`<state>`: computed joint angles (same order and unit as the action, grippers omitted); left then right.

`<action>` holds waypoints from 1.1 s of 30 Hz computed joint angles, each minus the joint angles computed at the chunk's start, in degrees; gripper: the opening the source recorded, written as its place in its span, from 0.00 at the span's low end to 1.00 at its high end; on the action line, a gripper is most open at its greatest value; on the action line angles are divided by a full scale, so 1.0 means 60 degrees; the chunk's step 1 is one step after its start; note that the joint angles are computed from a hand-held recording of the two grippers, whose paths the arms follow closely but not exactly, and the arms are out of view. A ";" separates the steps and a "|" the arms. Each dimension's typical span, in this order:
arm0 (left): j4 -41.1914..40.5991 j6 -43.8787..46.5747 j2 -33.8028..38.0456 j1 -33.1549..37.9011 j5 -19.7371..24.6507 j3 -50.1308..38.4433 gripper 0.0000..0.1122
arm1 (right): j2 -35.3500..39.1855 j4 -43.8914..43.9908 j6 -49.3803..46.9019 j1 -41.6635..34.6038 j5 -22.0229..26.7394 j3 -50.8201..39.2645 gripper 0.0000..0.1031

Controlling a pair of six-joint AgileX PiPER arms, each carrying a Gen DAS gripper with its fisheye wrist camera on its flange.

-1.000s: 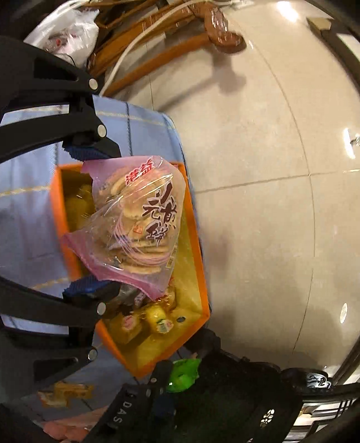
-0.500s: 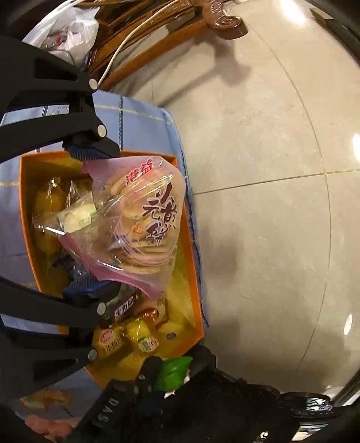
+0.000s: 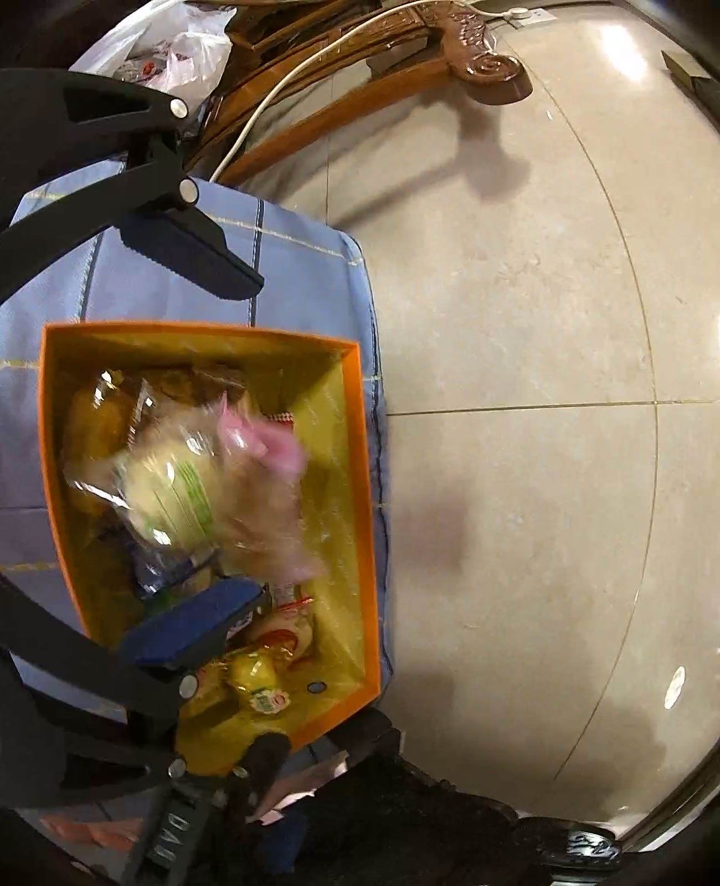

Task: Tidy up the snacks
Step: 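Grasp a blue snack bag with the left tool while the right grasps a panda candy bag, then carry both bags over the orange box and open both tools to drop them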

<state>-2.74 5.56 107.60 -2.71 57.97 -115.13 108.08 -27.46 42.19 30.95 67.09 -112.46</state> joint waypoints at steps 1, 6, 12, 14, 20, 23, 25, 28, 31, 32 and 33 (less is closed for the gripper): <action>0.0009 0.0115 -0.0212 0.0043 -0.0067 0.0279 0.88 | -0.0108 -0.0083 0.0039 0.0041 0.0042 0.0128 0.96; -0.0900 0.1388 -0.2555 0.1158 -0.0662 0.3467 0.88 | -0.1446 -0.0024 0.0601 0.0568 0.0363 0.1779 0.96; -0.1947 0.4312 -0.5962 0.4013 -0.0789 0.8164 0.88 | -0.3260 0.0912 0.2036 0.2476 0.0004 0.5383 0.96; -0.2109 0.5605 -0.6918 0.5097 -0.0949 0.9669 0.88 | -0.3503 0.1460 0.2872 0.3209 -0.0418 0.6525 0.96; -0.2850 0.7823 -0.7294 0.7263 -0.1274 1.2027 0.88 | -0.2423 0.1635 0.4858 0.4665 -0.1163 0.7391 0.96; -0.3778 0.8570 -0.6779 0.7856 -0.1363 1.2443 0.88 | -0.1903 0.1332 0.5846 0.4965 -0.1321 0.7386 0.97; -0.4019 0.8792 -0.6506 0.7847 -0.1433 1.2619 0.88 | -0.1526 0.0756 0.6488 0.5296 -0.1076 0.7219 0.97; -0.4582 0.9700 -0.7204 0.7724 -0.1812 1.3267 0.62 | -0.1367 0.0523 0.6824 0.5498 -0.0863 0.7062 0.55; -0.4376 0.9446 -0.7266 0.7405 -0.1216 1.3058 0.57 | -0.1463 0.1117 0.6629 0.5321 -0.0984 0.7052 0.44; -0.4444 0.9456 -0.7200 0.7358 -0.0879 1.2889 0.56 | -0.1479 0.1198 0.6555 0.5341 -0.1017 0.7025 0.43; -0.4580 0.9538 -0.7109 0.7447 -0.0493 1.2752 0.55 | -0.1518 0.1217 0.6631 0.5410 -0.1039 0.7019 0.44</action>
